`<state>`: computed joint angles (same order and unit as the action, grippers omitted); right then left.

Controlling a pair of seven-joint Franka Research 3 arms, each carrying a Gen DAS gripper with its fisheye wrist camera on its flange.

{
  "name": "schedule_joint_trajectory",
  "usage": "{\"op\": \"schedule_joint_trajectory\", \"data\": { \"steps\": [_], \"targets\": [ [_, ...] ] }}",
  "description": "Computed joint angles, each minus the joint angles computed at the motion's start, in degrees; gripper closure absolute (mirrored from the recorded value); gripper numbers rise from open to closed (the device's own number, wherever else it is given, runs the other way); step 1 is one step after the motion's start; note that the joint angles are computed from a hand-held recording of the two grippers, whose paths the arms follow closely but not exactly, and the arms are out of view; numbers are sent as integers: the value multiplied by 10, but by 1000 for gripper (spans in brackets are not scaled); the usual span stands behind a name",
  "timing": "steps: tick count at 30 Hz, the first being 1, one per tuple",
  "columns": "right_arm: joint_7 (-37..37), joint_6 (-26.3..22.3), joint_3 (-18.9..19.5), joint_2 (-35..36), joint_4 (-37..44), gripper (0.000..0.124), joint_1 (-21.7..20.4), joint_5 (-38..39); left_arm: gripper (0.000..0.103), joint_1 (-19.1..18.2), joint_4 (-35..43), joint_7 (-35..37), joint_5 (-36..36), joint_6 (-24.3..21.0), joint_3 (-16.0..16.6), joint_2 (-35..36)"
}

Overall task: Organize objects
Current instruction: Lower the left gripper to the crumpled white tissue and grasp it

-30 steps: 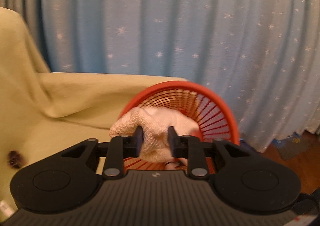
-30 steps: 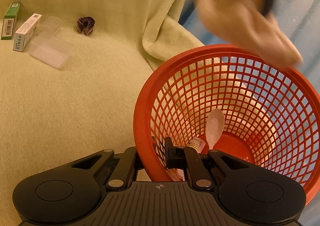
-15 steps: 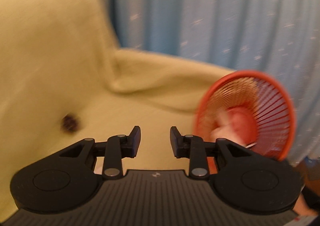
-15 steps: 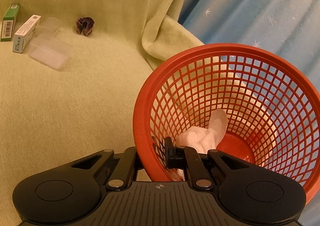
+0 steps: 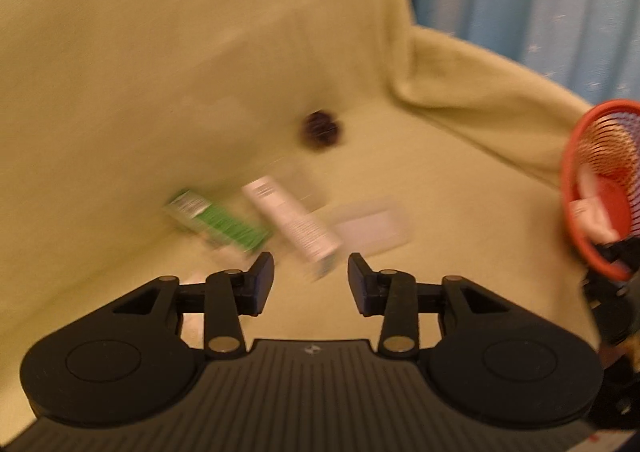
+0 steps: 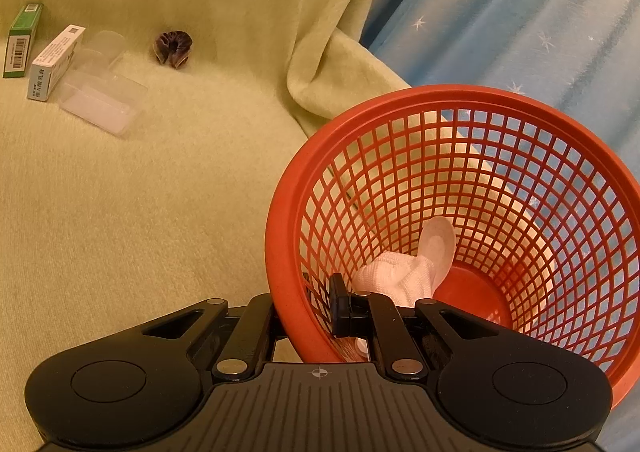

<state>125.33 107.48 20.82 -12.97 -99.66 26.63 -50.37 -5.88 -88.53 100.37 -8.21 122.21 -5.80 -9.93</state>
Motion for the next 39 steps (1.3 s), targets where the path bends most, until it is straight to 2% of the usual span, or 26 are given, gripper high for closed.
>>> {"op": "schedule_joint_trajectory", "data": {
  "steps": [3,7,12,14,19,24,27,28,31,35,39],
  "targets": [
    [-4,-1,-1,0,0,119,0,1,58,14,-27,-10,30,1,6,-18],
    [-5,-1,0,-2,0,119,0,2,42,27,-57,-26,56,6,13,-32],
    [-8,-3,1,-2,0,119,0,3,39,32,-82,-38,56,21,18,-34],
    [-8,-4,1,-4,-1,119,0,3,31,30,-97,-32,53,35,20,-37],
    [-9,-4,2,-4,-1,119,-1,3,31,27,-89,-26,50,49,17,-12],
    [-11,-5,2,-5,-2,119,-1,4,42,30,-81,-47,59,56,7,13],
    [-12,-5,2,-5,-2,119,-2,4,58,34,-82,-67,78,64,2,22],
    [-13,-5,2,-6,-2,119,-2,5,67,35,-82,-72,83,64,1,24],
    [-14,-5,3,-6,-3,119,-2,5,77,35,-84,-79,88,64,1,25],
    [-14,-5,3,-7,-3,119,-3,6,84,35,-89,-69,90,64,2,17],
    [-13,-4,3,-8,-4,119,-3,6,85,34,-92,-62,85,63,4,6]
  ]
}}
